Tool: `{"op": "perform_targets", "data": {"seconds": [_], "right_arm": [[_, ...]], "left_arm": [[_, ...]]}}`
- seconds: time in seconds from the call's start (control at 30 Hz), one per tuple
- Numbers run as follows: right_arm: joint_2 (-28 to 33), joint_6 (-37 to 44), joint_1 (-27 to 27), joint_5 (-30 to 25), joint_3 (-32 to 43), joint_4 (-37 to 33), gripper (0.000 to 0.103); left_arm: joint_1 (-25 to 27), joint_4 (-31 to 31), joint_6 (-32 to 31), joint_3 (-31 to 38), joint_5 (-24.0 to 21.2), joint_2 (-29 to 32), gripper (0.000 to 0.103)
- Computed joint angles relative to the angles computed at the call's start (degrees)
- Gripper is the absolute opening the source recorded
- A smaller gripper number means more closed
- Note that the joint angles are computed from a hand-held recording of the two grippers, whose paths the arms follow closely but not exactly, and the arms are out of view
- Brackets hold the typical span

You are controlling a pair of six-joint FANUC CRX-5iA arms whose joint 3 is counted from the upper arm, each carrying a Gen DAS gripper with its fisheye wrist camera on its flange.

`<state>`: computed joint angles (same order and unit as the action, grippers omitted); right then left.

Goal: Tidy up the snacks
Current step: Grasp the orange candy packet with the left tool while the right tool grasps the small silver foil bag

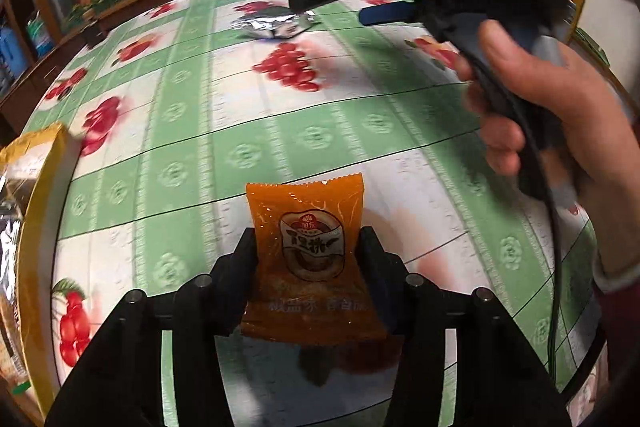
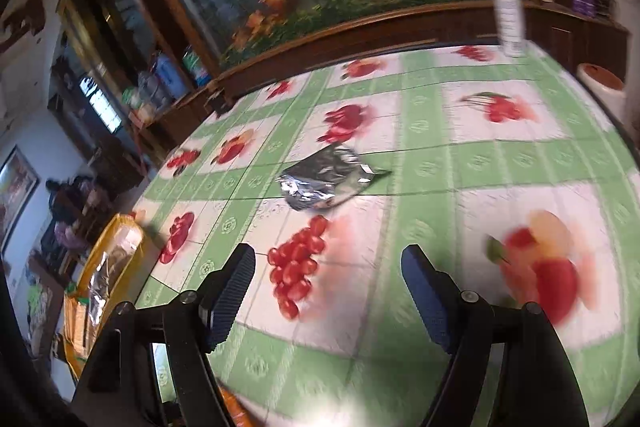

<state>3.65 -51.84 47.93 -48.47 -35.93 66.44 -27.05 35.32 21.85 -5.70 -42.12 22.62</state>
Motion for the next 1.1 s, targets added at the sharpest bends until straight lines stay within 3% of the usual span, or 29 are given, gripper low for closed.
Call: {"op": "perform_targets", "data": {"seconds": [0.13, 0.23, 0.33, 0.37, 0.47, 0.6, 0.67, 0.77, 0.87, 0.93, 0.97, 1.03, 1.07, 1.1], "right_arm": [[2.6, 12.3, -8.1, 11.5, 1.4, 5.1, 0.077], [6.2, 31.0, -9.6, 10.9, 6.9, -4.5, 0.077], [8.6, 40.3, -11.4, 9.9, 10.4, -9.9, 0.078], [8.9, 41.5, -12.2, 10.6, 10.7, -10.6, 0.086], [11.5, 52.7, -13.9, 11.0, 14.9, -20.5, 0.092], [11.8, 53.0, -14.5, 11.9, 15.0, -16.8, 0.092], [12.1, 54.0, -14.6, 11.0, 15.8, -15.2, 0.099], [14.7, 59.9, -14.9, 7.9, 20.5, -19.3, 0.102], [16.4, 62.8, -15.5, 9.1, 23.3, -23.2, 0.102], [18.7, 66.1, -15.0, 5.4, 26.6, -27.1, 0.101], [18.2, 64.3, -15.0, 6.7, 25.6, -26.3, 0.099], [17.1, 60.4, -14.9, 8.4, 23.7, -25.6, 0.083], [16.5, 57.6, -14.5, 8.1, 22.6, -23.8, 0.065], [15.7, 55.1, -14.2, 8.2, 21.6, -23.0, 0.059]], "left_arm": [[1.9, -1.4, 3.5, 1.3, -0.5, 0.4, 0.046], [3.6, -1.3, 5.9, 2.0, -1.8, 0.6, 0.043], [4.6, -1.8, 7.6, 3.0, -2.4, 1.2, 0.043], [4.8, -2.0, 8.0, 3.1, -2.4, 1.2, 0.041], [5.7, -1.4, 7.9, 3.1, -3.0, 1.0, 0.038], [6.8, -1.1, 8.6, 3.9, -4.9, 1.5, 0.038], [7.2, -1.3, 9.5, 4.3, -5.4, 1.8, 0.038], [7.4, -1.7, 9.9, 4.0, -5.8, 1.5, 0.038], [7.5, -1.6, 9.7, 3.7, -6.0, 1.2, 0.038], [7.7, -1.4, 9.9, 3.9, -6.4, 1.3, 0.038], [7.8, -1.1, 9.8, 3.7, -6.3, 1.2, 0.038], [8.1, -0.9, 10.0, 3.8, -6.3, 1.4, 0.038], [8.2, -0.9, 10.2, 3.9, -6.3, 1.4, 0.038], [8.2, -0.8, 10.4, 3.9, -6.3, 1.5, 0.038]]}}
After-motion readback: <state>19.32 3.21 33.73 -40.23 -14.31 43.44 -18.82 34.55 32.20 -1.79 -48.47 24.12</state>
